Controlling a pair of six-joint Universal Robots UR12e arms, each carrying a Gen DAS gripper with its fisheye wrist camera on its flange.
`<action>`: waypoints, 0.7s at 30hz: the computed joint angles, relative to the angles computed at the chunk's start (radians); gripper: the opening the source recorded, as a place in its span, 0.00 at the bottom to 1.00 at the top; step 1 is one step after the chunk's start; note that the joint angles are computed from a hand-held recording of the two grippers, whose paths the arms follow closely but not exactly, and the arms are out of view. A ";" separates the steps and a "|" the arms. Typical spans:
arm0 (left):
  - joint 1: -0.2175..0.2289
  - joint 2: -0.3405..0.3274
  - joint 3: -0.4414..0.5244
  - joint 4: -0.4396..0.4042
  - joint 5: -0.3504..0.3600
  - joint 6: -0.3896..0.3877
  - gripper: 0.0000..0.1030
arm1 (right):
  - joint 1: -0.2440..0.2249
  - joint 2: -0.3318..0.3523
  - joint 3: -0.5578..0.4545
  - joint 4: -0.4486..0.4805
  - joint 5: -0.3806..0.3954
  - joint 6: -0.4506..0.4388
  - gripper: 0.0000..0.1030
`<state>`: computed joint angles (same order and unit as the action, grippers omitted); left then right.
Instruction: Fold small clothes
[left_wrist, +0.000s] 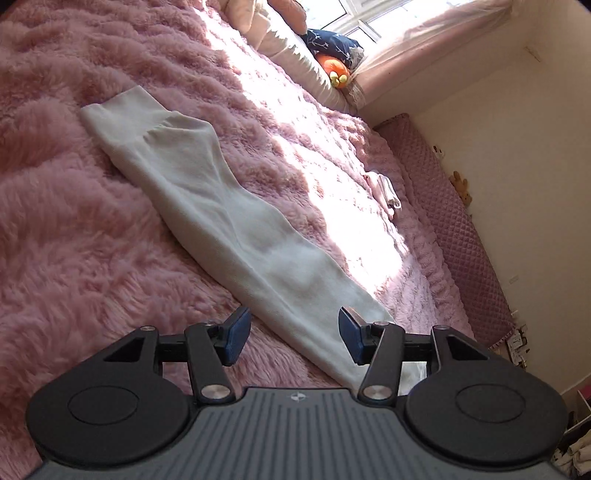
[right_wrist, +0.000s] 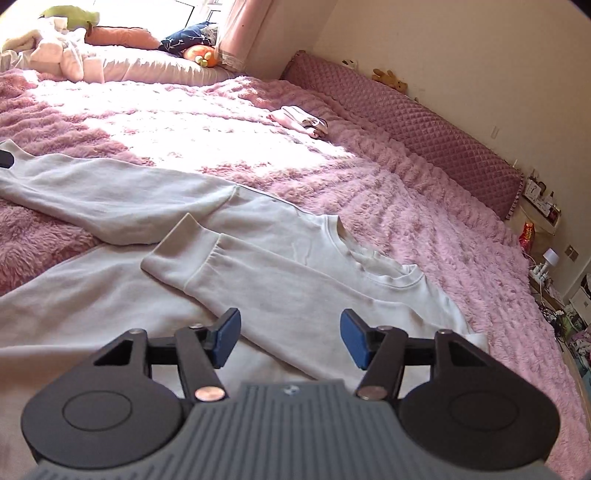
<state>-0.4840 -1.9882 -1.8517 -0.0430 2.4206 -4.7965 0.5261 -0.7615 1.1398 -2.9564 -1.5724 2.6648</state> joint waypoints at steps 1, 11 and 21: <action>-0.003 0.016 -0.026 -0.025 0.043 -0.074 0.58 | 0.010 0.004 -0.011 0.008 0.020 -0.001 0.55; 0.034 0.054 -0.145 -0.112 0.211 -0.486 0.58 | 0.071 0.054 -0.108 0.070 0.114 -0.065 0.56; 0.041 0.026 -0.151 -0.014 0.276 -0.435 0.05 | 0.076 0.058 -0.117 0.104 0.087 -0.073 0.58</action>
<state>-0.4425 -1.9623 -2.0027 -0.0565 2.6968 -5.2320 0.6025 -0.7040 1.0233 -2.8522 -1.4849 2.5920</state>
